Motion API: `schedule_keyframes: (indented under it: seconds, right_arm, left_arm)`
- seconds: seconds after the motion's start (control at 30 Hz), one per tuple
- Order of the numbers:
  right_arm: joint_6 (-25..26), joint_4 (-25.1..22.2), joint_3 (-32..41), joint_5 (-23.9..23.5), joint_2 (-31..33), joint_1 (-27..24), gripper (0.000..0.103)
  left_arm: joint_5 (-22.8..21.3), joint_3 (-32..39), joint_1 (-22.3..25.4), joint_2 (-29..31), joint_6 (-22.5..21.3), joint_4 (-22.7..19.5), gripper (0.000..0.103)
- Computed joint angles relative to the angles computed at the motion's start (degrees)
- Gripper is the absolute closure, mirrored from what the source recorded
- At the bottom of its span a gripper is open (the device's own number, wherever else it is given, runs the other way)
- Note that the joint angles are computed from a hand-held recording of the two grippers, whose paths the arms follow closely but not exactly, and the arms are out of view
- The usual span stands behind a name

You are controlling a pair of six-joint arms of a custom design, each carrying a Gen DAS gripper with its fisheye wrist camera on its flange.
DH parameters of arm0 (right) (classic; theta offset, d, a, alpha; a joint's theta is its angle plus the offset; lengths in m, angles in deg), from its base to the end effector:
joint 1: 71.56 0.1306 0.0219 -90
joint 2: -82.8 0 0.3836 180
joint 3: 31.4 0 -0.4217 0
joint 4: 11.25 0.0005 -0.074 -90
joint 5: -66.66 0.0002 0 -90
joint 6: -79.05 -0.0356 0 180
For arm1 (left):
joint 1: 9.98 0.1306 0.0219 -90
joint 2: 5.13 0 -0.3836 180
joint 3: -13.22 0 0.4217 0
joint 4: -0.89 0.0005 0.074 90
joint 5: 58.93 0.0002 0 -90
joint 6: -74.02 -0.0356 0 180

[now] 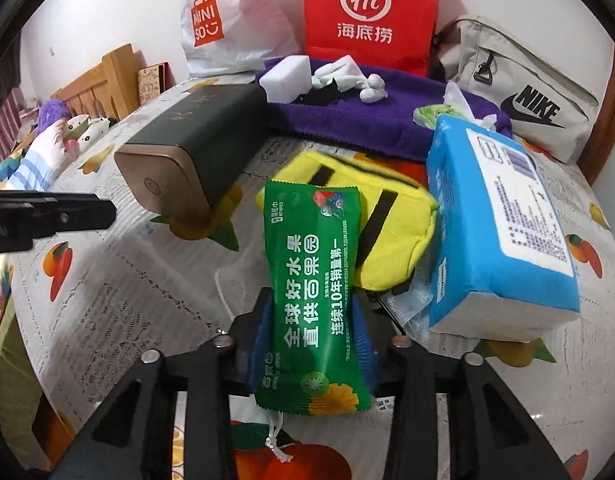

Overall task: Organize soft objects
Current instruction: 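Grasp the green snack packet with the right gripper, then grasp the orange-slice printed packet with the left gripper while the right holds the green packet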

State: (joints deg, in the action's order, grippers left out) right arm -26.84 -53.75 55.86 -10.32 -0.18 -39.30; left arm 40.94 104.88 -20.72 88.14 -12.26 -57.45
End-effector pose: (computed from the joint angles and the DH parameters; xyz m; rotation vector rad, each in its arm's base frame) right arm 0.4703 0.2868 0.3538 -0.2543 2.4391 0.0864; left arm 0.5094 -0.1033 0.4072 0.2215 2.6170 -0.3136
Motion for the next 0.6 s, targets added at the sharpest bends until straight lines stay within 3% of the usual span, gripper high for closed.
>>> schedule_keyframes:
  seconds: [0.37,0.6]
  right_arm:
    - [-0.32,3.17,-4.86,-1.55,-7.42,0.26,0.068]
    - [-1.77,3.33,-9.21,0.87,-12.44,0.13,0.068]
  left_arm:
    - [2.42,-5.45,-3.27,-4.19,-4.37,0.70,0.058]
    - [7.59,-8.31,-6.49,-5.11,-9.27,-0.86,0.046]
